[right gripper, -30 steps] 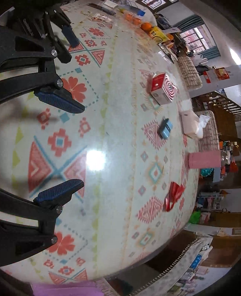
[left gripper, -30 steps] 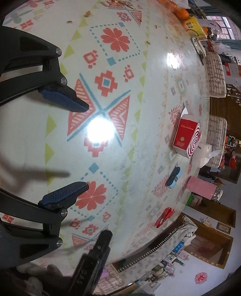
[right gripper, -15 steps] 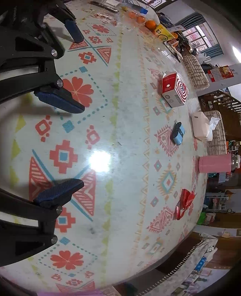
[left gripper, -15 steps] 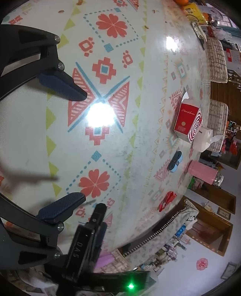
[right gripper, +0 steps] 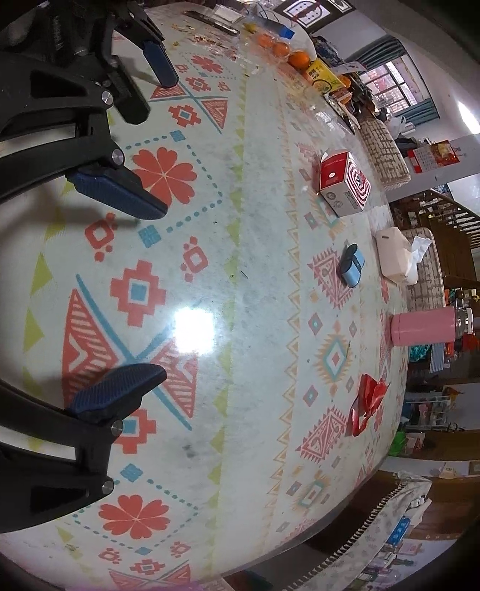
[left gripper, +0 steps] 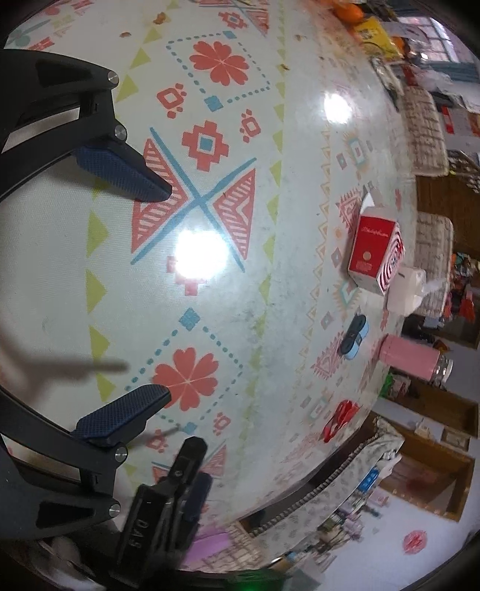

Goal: Collect trash
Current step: 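Move both open tools back over the table toward the remaining items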

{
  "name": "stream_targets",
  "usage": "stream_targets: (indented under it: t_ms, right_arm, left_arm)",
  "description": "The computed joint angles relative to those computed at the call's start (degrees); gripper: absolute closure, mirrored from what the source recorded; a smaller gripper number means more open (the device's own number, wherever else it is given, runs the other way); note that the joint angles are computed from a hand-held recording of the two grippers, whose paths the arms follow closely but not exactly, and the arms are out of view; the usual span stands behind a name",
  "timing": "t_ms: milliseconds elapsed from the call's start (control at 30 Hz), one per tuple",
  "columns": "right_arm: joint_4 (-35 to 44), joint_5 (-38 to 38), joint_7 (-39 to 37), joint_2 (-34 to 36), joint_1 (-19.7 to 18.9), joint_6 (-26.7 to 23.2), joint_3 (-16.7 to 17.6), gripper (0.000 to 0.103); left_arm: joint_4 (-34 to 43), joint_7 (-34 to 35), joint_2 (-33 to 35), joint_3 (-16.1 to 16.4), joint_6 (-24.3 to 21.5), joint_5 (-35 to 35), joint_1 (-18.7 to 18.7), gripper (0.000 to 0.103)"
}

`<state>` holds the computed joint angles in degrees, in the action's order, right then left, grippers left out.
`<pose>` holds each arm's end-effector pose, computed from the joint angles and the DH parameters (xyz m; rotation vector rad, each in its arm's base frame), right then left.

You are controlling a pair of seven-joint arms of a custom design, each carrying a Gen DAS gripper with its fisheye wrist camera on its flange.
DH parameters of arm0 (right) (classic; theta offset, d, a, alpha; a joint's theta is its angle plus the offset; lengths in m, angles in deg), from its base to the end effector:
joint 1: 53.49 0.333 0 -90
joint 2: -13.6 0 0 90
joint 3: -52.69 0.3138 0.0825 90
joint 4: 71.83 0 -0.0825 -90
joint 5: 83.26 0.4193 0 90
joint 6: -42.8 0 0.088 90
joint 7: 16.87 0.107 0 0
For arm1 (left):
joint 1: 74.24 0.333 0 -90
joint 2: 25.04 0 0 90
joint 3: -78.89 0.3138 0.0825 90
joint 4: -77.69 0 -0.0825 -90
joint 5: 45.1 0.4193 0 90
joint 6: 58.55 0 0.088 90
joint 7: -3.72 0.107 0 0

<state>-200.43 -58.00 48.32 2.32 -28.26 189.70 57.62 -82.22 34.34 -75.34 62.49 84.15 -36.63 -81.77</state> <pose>0.4855 0.2765 0.4865 -2.2885 1.1291 -0.1456 0.3403 -0.1472 0.4809 -2.3350 1.2869 -0.6975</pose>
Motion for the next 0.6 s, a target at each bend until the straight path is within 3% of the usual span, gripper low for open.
stream_targets:
  t_ms: [100,300,467,533,600]
  right_arm:
    - [0.5,1.9,-2.1,0.5,0.1,-0.1,-0.7,0.018]
    - [1.3,6.5,-6.0,1.7,-0.4,0.8,-1.4,0.013]
    - [1.0,8.0,-8.5,2.0,-0.4,2.5,-0.8,0.004]
    - [1.2,8.8,-9.4,2.2,-0.3,2.0,-1.0,0.002]
    - [1.6,11.0,-11.0,2.4,-0.3,1.2,-1.4,0.001]
  left_arm:
    - [1.0,0.6,1.7,1.7,1.7,-1.1,0.6,0.005]
    - [7.1,2.8,8.5,1.4,3.3,2.5,4.9,0.005]
    - [15.5,8.3,19.5,4.2,7.7,2.7,6.4,0.006]
    - [19.6,11.2,24.3,5.3,8.5,2.1,6.3,0.012]
    - [24.5,13.5,29.7,5.8,7.7,1.8,6.5,0.026]
